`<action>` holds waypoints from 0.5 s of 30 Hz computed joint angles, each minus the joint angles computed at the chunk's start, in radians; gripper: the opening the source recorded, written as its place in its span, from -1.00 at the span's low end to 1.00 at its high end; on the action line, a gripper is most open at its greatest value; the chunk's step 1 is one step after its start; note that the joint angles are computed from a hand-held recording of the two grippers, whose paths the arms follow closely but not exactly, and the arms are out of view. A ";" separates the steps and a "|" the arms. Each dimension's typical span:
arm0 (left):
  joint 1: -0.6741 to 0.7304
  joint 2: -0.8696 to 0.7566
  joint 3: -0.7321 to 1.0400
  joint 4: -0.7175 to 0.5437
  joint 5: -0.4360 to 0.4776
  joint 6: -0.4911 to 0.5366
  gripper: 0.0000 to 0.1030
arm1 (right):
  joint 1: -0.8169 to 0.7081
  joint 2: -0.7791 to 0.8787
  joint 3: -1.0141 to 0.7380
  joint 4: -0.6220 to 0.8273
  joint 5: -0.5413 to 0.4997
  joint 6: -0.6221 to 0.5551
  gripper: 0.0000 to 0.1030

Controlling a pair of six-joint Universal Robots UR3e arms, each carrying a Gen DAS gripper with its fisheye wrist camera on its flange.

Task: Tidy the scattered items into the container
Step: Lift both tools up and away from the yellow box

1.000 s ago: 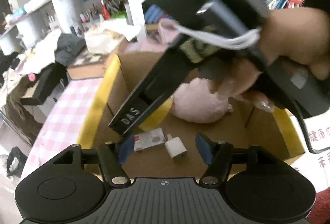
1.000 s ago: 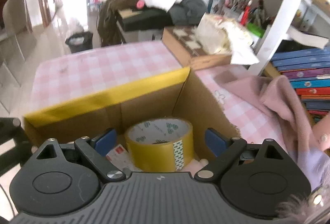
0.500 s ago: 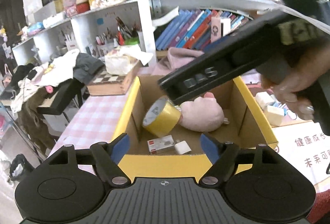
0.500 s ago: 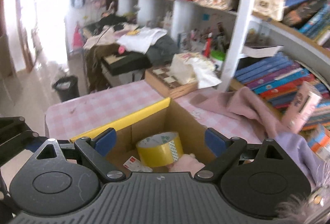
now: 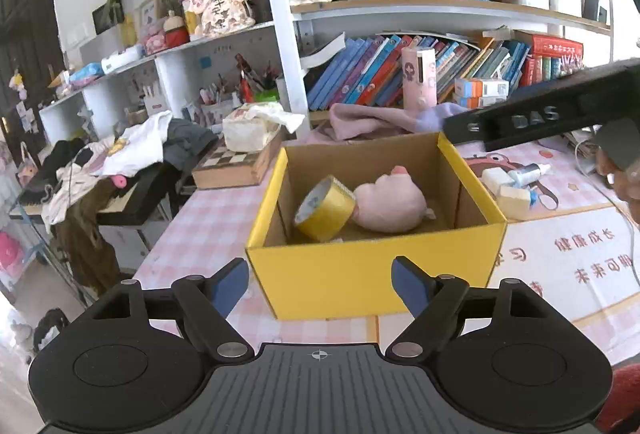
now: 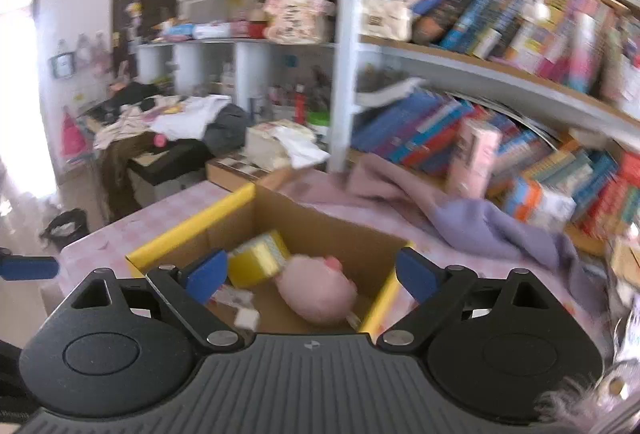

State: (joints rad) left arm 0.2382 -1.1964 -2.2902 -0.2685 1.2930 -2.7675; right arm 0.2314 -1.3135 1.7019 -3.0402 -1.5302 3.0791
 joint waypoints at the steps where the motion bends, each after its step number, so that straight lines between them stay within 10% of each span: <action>1: 0.008 0.022 -0.012 -0.010 -0.008 0.006 0.57 | 0.001 -0.025 0.039 -0.010 -0.019 0.020 0.77; 15: 0.070 0.350 -0.185 -0.186 -0.080 0.073 0.57 | 0.063 -0.315 0.493 -0.061 -0.206 0.112 0.43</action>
State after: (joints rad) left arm 0.3078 -0.8466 -2.4753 -0.4549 1.2131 -2.6944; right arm 0.2947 -1.6289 2.1948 -3.1014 -1.7361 3.1911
